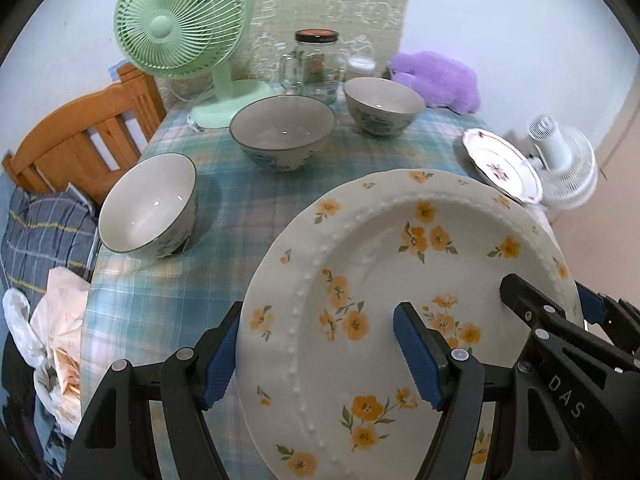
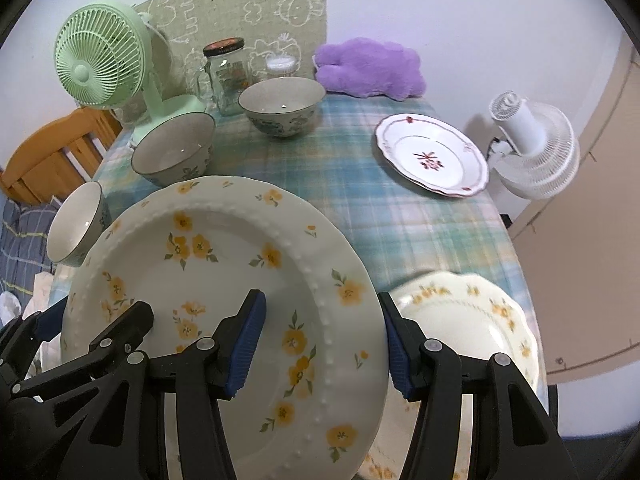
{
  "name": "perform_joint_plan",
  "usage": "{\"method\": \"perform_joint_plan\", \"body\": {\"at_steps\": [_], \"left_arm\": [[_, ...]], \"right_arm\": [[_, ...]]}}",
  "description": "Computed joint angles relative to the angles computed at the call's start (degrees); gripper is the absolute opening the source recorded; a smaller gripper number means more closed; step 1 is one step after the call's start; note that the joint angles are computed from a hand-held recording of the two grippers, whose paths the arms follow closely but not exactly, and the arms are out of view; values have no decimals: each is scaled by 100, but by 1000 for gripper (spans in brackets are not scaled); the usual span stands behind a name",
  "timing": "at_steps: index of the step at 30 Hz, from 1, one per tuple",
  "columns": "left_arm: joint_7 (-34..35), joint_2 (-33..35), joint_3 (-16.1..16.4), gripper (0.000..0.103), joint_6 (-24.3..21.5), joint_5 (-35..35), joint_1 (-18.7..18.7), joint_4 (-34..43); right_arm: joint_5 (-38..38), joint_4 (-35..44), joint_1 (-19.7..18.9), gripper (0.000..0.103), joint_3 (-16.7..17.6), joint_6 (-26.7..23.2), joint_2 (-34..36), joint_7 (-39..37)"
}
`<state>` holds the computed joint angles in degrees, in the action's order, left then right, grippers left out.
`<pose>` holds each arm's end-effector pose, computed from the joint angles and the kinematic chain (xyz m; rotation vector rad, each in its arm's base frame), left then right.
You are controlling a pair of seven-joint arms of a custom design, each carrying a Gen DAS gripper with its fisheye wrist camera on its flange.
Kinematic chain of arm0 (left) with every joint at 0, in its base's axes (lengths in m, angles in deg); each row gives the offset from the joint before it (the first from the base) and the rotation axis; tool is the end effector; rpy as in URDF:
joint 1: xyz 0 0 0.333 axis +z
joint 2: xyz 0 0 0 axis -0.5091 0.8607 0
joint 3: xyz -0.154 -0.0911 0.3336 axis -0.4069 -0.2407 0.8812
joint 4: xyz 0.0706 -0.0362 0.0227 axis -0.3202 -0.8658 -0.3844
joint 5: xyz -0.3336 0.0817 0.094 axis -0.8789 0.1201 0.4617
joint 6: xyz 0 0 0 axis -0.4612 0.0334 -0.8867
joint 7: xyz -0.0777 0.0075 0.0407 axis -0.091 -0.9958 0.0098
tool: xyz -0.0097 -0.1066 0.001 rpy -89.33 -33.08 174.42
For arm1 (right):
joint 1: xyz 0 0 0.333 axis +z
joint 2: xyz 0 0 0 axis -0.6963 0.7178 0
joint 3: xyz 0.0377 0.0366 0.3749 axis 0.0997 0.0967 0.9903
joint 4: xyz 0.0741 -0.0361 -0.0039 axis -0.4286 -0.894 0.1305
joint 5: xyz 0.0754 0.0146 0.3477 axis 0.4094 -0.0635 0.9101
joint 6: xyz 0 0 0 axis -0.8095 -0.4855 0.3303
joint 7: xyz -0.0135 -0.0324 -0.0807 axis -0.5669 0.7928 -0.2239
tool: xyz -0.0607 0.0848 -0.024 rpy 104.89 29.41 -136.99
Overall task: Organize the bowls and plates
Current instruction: 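Lift the deep plate with the right tool and carry it over the first plate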
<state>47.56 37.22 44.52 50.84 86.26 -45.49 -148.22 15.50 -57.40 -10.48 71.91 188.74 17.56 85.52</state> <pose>0.5614 -0.2487 0.5650 -2.0773 1.7694 -0.5169 0.5931 0.4054 0.5782 -2.0666 1.7876 -0.4917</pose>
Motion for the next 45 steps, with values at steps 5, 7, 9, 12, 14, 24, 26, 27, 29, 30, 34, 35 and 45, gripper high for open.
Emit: {"method": "perform_joint_plan", "body": {"at_steps": [5,7,9,12,14,24,26,27,29,30,34,35,45], "left_arm": [[174,-189,-77,73,191,-70,-8,-251],[221,-223,-98,74,235,-85,-16,-285],[203,-241,-118,73,248,-50,-44,-289],[152,-234,-145,73,211,30,-104,-243],[61,-223,-158,74,188,103,-153,-219],[-413,183,-206,73,-258,237,-522,374],[-533,303,-207,73,-362,248,-624,540],[-584,358,-205,73,-404,257,-676,613],[-628,504,-206,73,-503,250,-773,812],[-647,567,-198,73,-540,251,-819,895],[-696,837,-170,73,-676,207,-995,1257],[-703,929,-166,73,-727,187,-1046,1380],[-683,1677,-68,73,-1117,-107,-1444,2371]], "right_arm": [[-246,-537,94,59,-57,77,-392,518],[-316,-698,71,59,-28,123,-500,654],[-376,-866,36,59,7,168,-622,748],[-438,-1056,-29,59,54,227,-761,852],[-455,-1198,-89,59,85,293,-856,876],[-184,-1724,-563,59,178,628,-1185,309],[-88,-1793,-670,59,178,655,-1228,113],[-58,-1819,-711,59,174,664,-1245,42],[5,-1868,-802,59,154,673,-1278,-93],[32,-1885,-838,59,148,677,-1285,-142],[176,-2000,-1030,59,112,713,-1338,-433],[200,-2031,-1076,59,99,725,-1351,-501],[473,-2148,-1451,59,4,706,-1331,-1098]]}}
